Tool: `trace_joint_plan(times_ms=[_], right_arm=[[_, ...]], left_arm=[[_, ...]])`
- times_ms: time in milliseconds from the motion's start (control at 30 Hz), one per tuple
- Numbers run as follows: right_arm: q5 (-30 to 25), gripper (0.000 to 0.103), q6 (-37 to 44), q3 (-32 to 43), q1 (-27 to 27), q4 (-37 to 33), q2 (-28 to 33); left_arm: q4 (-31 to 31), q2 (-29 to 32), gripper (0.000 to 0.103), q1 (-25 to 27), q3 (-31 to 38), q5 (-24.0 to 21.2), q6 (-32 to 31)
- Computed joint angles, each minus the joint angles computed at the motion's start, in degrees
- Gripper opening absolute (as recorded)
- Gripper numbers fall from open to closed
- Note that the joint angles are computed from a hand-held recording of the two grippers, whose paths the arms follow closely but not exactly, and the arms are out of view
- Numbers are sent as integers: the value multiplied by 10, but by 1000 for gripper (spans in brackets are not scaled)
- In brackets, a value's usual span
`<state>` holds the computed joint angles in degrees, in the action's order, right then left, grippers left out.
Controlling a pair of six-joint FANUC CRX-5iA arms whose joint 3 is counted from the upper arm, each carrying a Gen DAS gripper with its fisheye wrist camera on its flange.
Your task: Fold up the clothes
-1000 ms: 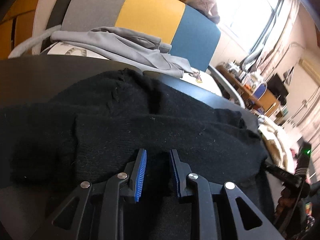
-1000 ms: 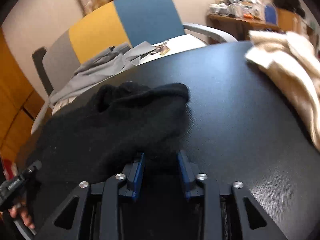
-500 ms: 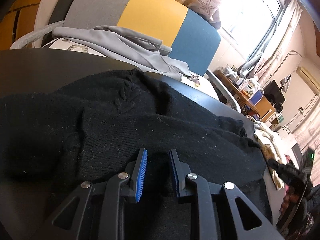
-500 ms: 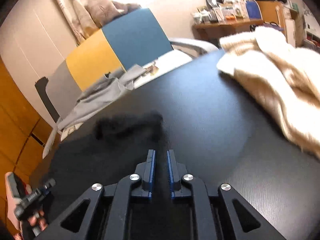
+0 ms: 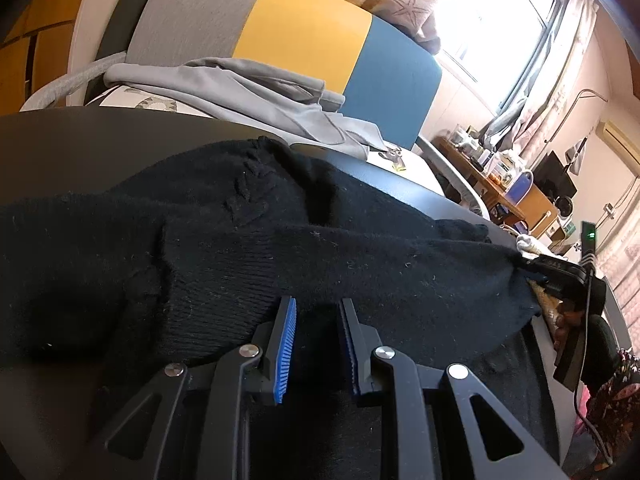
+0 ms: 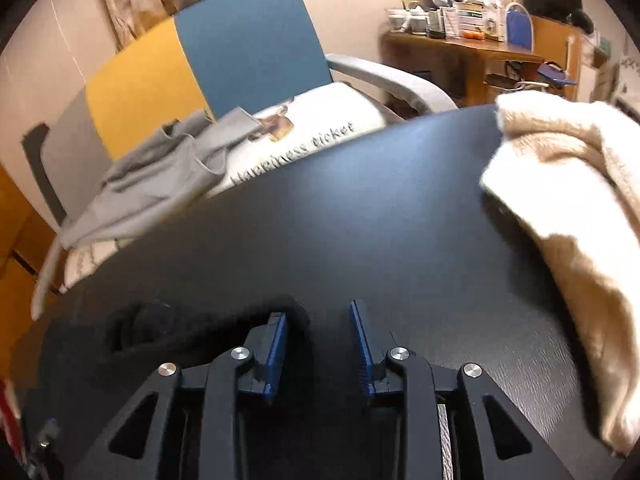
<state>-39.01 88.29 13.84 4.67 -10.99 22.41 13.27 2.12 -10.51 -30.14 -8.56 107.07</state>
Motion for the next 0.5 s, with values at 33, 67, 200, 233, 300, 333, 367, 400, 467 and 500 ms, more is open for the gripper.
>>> trace_joint_plan(times_ms=[33, 67, 200, 233, 300, 333, 367, 400, 467, 500], right_arm=[[9, 32, 16, -2, -1, -6, -5], [14, 32, 36, -4, -2, -14, -9], [-66, 35, 140, 66, -43, -155, 12], [-94, 37, 128, 91, -47, -164, 28], [-153, 44, 93, 143, -52, -168, 63], [-151, 44, 76, 148, -48, -154, 66], [-137, 44, 58, 142, -42, -133, 64], [-123, 44, 40, 137, -36, -112, 63], [-97, 45, -1, 125, -24, -66, 60], [-84, 46, -22, 120, -19, -42, 59]], left_arm=[[-4, 0, 22, 0, 1, 0, 4], [-8, 0, 22, 0, 2, -1, 7], [-6, 0, 22, -1, 1, 1, 7], [-10, 0, 22, -1, 2, 0, 10], [-18, 0, 22, -1, 4, -2, 19], [-10, 0, 22, -2, 1, 1, 11], [0, 0, 22, -2, -2, 5, 2], [15, -1, 22, -2, -7, 10, -12], [74, -2, 22, -5, -26, 28, -66], [93, -2, 22, -7, -32, 34, -84]])
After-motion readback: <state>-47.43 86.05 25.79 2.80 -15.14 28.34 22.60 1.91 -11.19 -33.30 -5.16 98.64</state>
